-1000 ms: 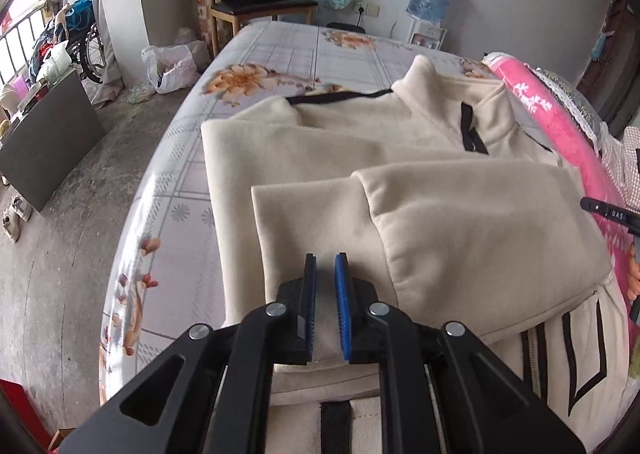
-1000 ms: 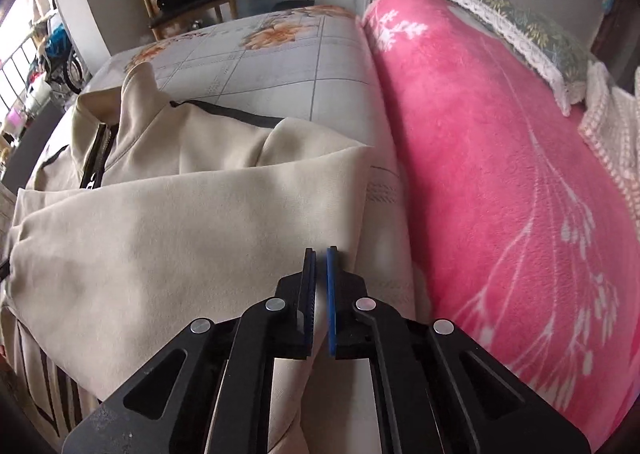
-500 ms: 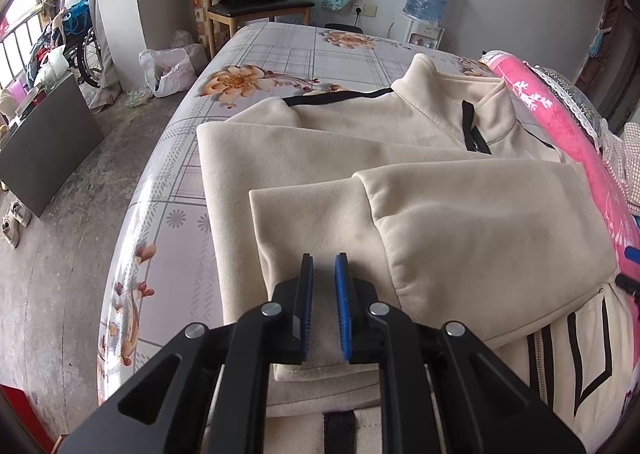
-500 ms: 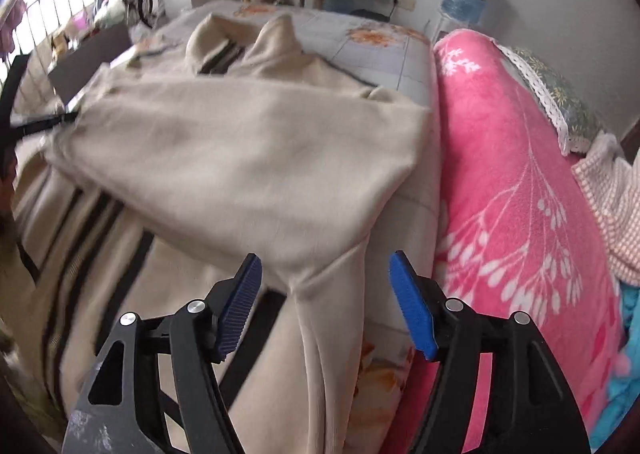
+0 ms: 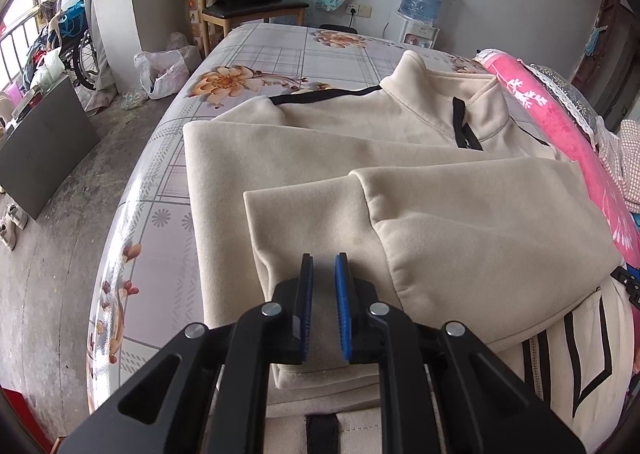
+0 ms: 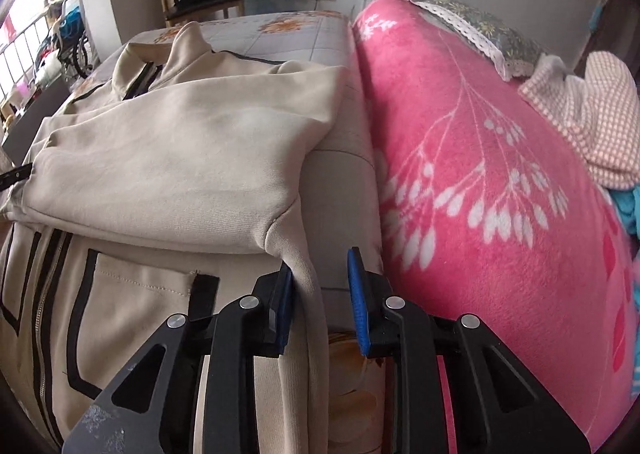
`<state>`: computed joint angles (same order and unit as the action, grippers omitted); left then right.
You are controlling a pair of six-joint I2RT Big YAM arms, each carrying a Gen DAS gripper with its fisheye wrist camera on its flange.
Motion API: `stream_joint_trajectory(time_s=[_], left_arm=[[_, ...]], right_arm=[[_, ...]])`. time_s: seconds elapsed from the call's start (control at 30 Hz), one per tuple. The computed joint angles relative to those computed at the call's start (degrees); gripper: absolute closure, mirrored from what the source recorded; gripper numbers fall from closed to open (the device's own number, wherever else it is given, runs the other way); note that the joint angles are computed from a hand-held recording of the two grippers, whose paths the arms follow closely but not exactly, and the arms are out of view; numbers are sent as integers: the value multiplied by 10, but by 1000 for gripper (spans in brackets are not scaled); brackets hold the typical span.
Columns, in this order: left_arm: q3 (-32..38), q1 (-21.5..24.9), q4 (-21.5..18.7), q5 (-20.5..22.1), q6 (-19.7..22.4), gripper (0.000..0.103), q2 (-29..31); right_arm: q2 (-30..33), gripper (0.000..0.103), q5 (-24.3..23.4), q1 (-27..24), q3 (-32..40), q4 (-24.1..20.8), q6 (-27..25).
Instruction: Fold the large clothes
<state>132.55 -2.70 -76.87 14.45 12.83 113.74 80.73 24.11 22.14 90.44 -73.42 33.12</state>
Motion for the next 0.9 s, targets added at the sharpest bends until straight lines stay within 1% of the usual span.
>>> stream_joint_trajectory(time_s=[0.03,0.1,0.13,0.17,0.2,0.23,0.3,0.37,0.47,0.53,0.6,0.63,0.7,0.73,0.77,0.8,0.83,0.87,0.9], left_arm=[[-1,0,1,0,0,92,0],[-2,0,2,1,0,92,-1],[-6,0,5,1,1,92,-2],[-7,0,7,0,2,92,-3],[-9,1,9,0,3,92,-3],[-10,2,11,0,3,92,-3],[-9,4,10,5,4,92,-2],[-7,4,10,5,7,92,-1],[-7,4,11,4,9,92,0],[-6,5,10,8,1,92,1],[-11,6,15,9,-9,92,-1],[-16,6,20,9,-12,92,-4],[-25,5,31,6,-13,92,-8],[-27,5,34,5,-12,92,-9],[-27,5,37,5,-11,92,-9],[-27,5,40,5,-11,92,-9],[-28,6,42,6,-12,92,-8],[-24,7,42,8,-14,92,-6],[-21,8,42,11,-17,92,-3]], right_arm=[[-1,79,3,1,-2,2,6],[3,71,5,1,1,-7,10],[5,69,-1,-1,6,-14,4],[6,64,-10,-2,14,-24,-4],[5,56,-20,-3,22,-36,-16],[2,54,-32,-4,29,-43,-32],[-16,38,-47,-5,32,-32,-62],[-31,37,-83,-20,42,-5,-82],[-5,37,-133,-53,85,25,-86],[30,43,-152,-68,117,49,-97],[71,60,-198,-82,147,68,-99],[94,64,-216,-87,164,70,-98],[133,75,-245,-93,189,65,-100],[151,76,-244,-93,199,56,-100],[166,79,-230,-94,208,42,-103],[183,88,-204,-95,218,22,-105],[186,90,-199,-100,211,27,-106],[177,91,-212,-107,194,51,-101],[171,94,-214,-113,186,59,-86]])
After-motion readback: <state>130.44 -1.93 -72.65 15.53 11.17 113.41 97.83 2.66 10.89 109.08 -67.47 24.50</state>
